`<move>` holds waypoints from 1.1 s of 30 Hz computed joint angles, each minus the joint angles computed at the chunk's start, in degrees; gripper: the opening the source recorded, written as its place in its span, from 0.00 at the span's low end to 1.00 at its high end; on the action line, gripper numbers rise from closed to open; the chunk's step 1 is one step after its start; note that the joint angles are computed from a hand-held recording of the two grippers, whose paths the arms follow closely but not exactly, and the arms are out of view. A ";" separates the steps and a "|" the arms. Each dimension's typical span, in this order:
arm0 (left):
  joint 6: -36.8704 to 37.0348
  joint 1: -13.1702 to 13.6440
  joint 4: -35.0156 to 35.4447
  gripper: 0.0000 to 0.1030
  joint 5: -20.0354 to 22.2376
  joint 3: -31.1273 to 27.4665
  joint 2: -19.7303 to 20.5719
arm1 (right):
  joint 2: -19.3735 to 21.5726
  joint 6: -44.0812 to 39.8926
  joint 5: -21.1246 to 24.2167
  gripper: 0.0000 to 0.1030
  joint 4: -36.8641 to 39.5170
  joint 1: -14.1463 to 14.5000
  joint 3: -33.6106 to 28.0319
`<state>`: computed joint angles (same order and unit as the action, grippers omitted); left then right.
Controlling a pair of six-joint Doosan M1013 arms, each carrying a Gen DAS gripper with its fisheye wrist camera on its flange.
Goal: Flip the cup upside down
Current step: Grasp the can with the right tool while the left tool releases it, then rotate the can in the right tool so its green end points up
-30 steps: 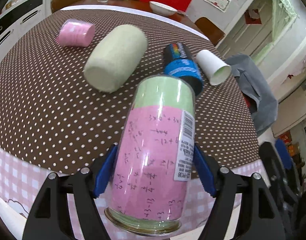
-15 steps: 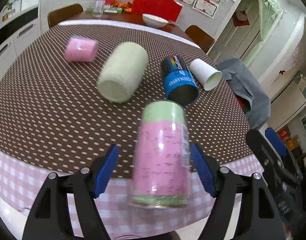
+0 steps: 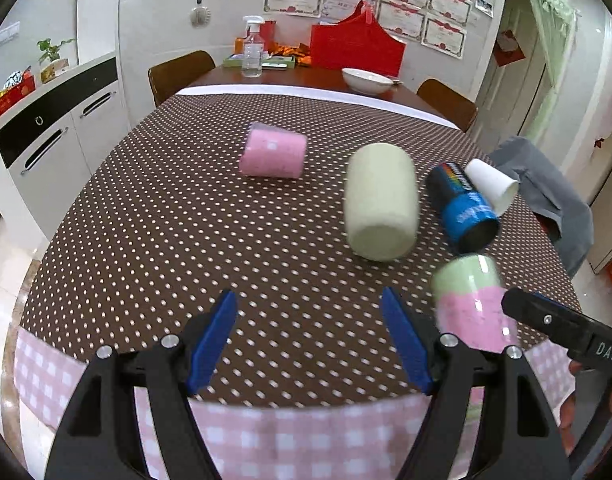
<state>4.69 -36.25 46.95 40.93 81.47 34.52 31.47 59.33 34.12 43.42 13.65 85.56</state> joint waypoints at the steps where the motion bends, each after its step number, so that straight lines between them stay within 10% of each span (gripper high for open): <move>1: 0.10 0.26 -0.21 0.71 -0.35 0.17 -0.01 | 0.29 1.82 0.27 0.94 -2.08 0.40 -0.62; 17: 3.20 2.65 -3.18 0.71 -5.34 0.92 1.05 | 5.90 11.55 12.91 0.74 -8.24 1.22 -8.93; 33: -0.04 1.78 0.14 0.71 -5.66 1.52 0.37 | 2.21 -1.59 4.68 0.72 -3.07 1.06 -4.97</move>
<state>4.65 -34.47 47.08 35.27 82.98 34.89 33.68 57.75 38.80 40.35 14.72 80.59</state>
